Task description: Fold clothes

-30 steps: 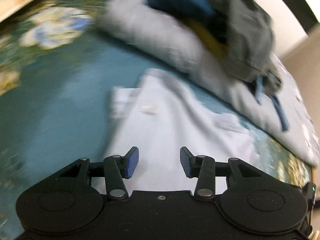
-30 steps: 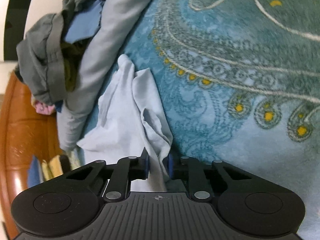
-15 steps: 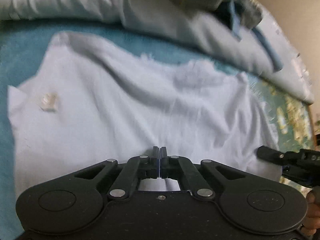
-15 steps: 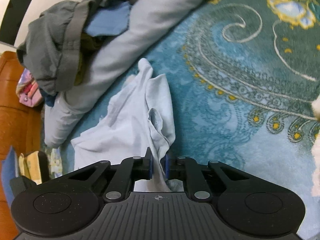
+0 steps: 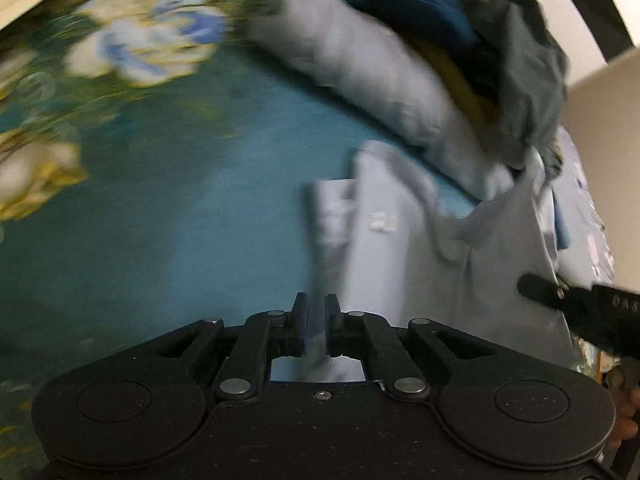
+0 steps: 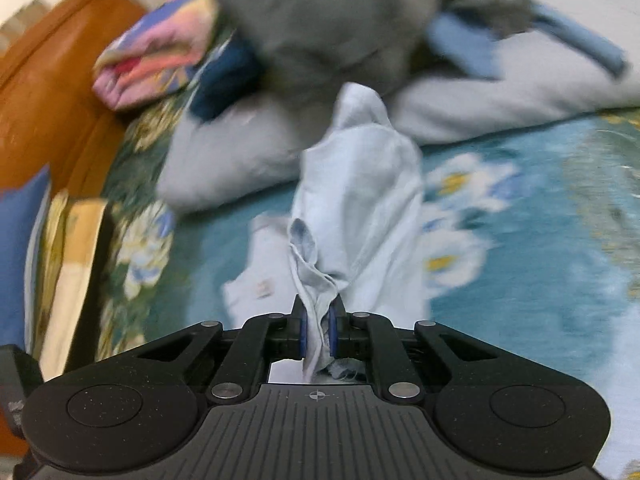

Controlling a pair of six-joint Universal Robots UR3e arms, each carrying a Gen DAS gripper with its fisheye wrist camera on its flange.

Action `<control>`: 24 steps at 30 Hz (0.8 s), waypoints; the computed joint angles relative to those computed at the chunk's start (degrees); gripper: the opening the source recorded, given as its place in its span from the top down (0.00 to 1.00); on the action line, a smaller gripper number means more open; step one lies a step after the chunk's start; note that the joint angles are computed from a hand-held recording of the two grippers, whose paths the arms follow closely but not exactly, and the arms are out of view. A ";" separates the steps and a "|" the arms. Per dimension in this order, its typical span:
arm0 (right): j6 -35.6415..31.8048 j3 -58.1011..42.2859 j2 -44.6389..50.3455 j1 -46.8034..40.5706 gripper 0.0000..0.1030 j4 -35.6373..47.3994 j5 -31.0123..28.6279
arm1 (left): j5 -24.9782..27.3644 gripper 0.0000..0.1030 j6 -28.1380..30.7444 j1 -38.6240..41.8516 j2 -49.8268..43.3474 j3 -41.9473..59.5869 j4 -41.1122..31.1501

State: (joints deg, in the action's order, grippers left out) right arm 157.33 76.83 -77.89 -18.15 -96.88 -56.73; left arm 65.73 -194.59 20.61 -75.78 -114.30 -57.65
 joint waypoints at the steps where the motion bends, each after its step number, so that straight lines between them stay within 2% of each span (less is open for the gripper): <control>1: 0.88 0.44 0.11 2.14 0.92 -0.73 -0.46 | -0.16 0.94 1.70 2.08 2.21 -0.88 -2.52; 5: 8.58 0.80 4.88 12.24 0.92 -6.44 -5.76 | -1.22 0.93 6.63 10.10 10.01 -3.92 -11.41; 10: 13.69 -0.73 9.48 20.47 0.90 -11.18 -13.61 | -3.40 0.83 9.33 14.70 14.66 -6.88 -15.20; 11: 13.83 -0.48 9.30 20.88 0.86 -11.33 -13.62 | -3.79 0.83 9.82 15.20 15.05 -7.22 -15.64; 12: 13.68 -0.08 8.89 21.04 0.79 -11.38 -13.18 | -3.89 0.83 10.09 15.50 15.12 -7.27 -15.92; 14: 11.10 0.46 7.72 19.90 0.71 -9.52 -9.42 | -4.19 0.81 9.99 15.63 14.89 -7.32 -15.73; 17: 7.32 2.10 4.56 17.18 0.73 -6.90 -4.21 | -4.53 0.76 9.01 14.64 13.00 -6.75 -13.68; 20: 7.65 7.54 -1.43 11.00 0.70 -7.19 0.88 | -6.64 0.70 9.85 13.94 10.94 -6.09 -11.72; 24: 9.61 16.55 -9.70 1.92 0.67 -9.67 -1.19 | -10.17 0.58 8.72 9.21 2.73 -2.67 -5.38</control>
State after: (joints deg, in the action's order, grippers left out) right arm 166.94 93.38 -87.58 -16.23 -106.54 -57.92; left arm 55.56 -185.87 29.82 -73.05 -116.97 -63.03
